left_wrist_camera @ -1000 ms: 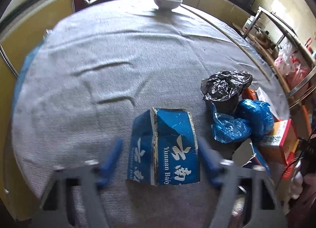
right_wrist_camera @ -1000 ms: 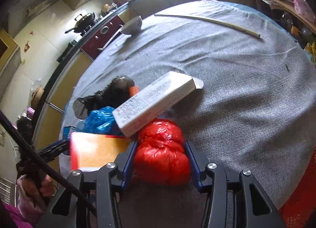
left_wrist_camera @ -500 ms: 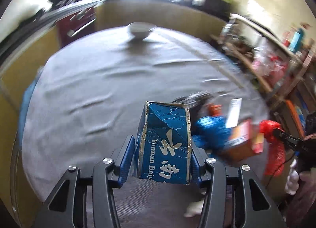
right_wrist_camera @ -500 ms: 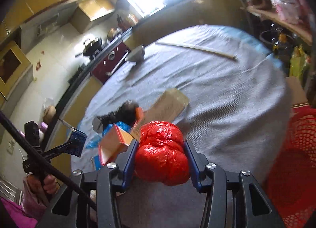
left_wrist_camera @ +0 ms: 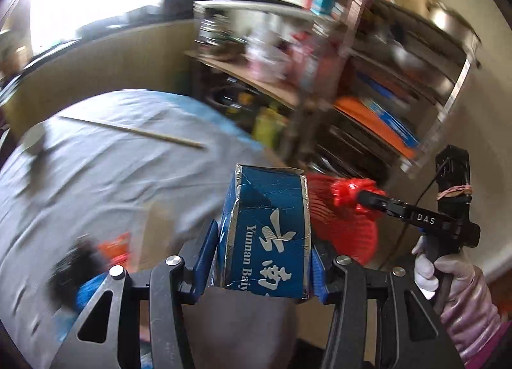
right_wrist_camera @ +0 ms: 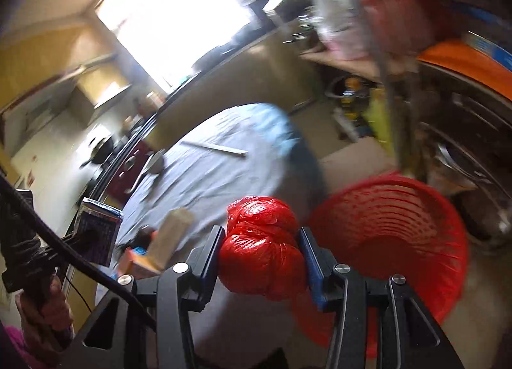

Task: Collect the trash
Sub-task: 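Carry the blue box and red bag to the red basket and release both, then return both tools to the table toward the toothpaste box and tissue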

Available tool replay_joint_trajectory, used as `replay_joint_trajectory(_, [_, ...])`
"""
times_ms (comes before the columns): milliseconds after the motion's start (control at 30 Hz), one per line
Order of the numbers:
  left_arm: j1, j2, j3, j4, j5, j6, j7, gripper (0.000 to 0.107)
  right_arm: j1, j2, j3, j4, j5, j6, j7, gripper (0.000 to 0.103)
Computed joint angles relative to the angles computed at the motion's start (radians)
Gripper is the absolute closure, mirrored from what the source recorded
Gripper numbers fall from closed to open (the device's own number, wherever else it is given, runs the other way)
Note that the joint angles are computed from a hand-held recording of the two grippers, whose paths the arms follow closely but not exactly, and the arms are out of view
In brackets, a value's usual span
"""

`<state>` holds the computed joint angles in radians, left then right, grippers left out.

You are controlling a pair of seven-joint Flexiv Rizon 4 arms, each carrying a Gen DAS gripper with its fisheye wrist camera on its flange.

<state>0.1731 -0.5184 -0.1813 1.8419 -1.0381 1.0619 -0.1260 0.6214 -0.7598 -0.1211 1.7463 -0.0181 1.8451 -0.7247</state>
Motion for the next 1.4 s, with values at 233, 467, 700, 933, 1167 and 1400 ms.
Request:
replay_joint_trajectory(233, [-0.066, -0.090, -0.030, -0.116, 0.156, -0.114, -0.130, 0.050, 0.029, 0.040, -0.058, 0.122, 0.118, 0.075, 0.022, 0.049])
replay_joint_trajectory(467, [-0.076, -0.133, -0.033, -0.166, 0.231, -0.119, -0.214, 0.043, -0.018, 0.039, -0.022, 0.146, 0.184, 0.131, 0.040, 0.037])
replay_joint_trajectory(700, [-0.050, -0.060, -0.027, -0.037, 0.234, 0.122, -0.163, 0.042, -0.010, 0.026, -0.014, 0.113, 0.193, 0.154, 0.003, 0.037])
replay_joint_trajectory(933, [0.097, 0.039, -0.103, 0.106, 0.029, 0.274, 0.023, 0.036, -0.016, 0.010, 0.032, 0.028, 0.111, 0.108, -0.035, 0.037])
replay_joint_trajectory(1167, [0.158, 0.062, -0.026, 0.155, -0.238, 0.354, 0.143, 0.030, -0.106, -0.057, 0.195, -0.122, -0.074, 0.019, -0.048, 0.037])
replay_joint_trajectory(1400, [0.166, 0.014, 0.103, 0.181, -0.137, 0.283, -0.017, 0.030, -0.263, -0.231, 0.534, -0.373, -0.309, -0.199, -0.133, 0.037])
